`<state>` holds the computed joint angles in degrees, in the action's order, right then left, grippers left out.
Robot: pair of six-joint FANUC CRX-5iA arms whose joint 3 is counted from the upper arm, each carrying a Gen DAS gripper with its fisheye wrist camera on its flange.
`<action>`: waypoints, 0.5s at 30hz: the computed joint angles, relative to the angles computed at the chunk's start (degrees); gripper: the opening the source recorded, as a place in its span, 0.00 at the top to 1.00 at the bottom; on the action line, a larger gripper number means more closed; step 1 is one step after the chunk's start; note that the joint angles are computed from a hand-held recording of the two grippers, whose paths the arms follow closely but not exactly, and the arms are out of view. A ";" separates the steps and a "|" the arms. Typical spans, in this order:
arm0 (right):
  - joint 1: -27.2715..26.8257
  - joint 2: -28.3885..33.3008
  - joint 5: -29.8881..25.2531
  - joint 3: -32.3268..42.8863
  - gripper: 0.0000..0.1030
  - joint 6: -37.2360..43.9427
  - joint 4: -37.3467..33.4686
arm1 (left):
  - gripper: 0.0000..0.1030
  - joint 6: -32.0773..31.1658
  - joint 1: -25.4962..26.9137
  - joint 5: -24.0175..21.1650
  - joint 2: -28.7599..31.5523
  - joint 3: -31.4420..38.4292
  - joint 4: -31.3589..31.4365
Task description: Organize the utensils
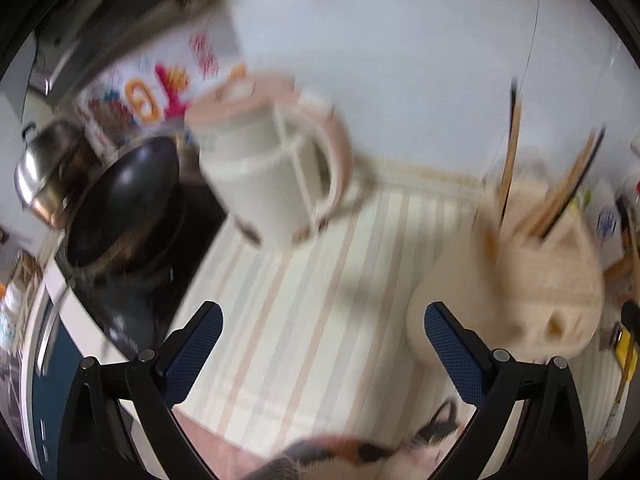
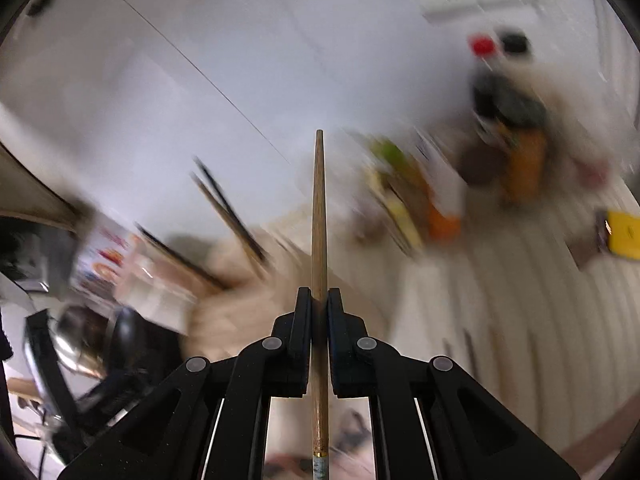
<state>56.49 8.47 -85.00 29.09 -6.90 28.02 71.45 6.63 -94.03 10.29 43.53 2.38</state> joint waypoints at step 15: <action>-0.31 1.04 -3.34 -9.89 0.86 2.97 -28.24 | 0.00 -5.81 -2.80 0.18 -8.50 -23.86 -9.95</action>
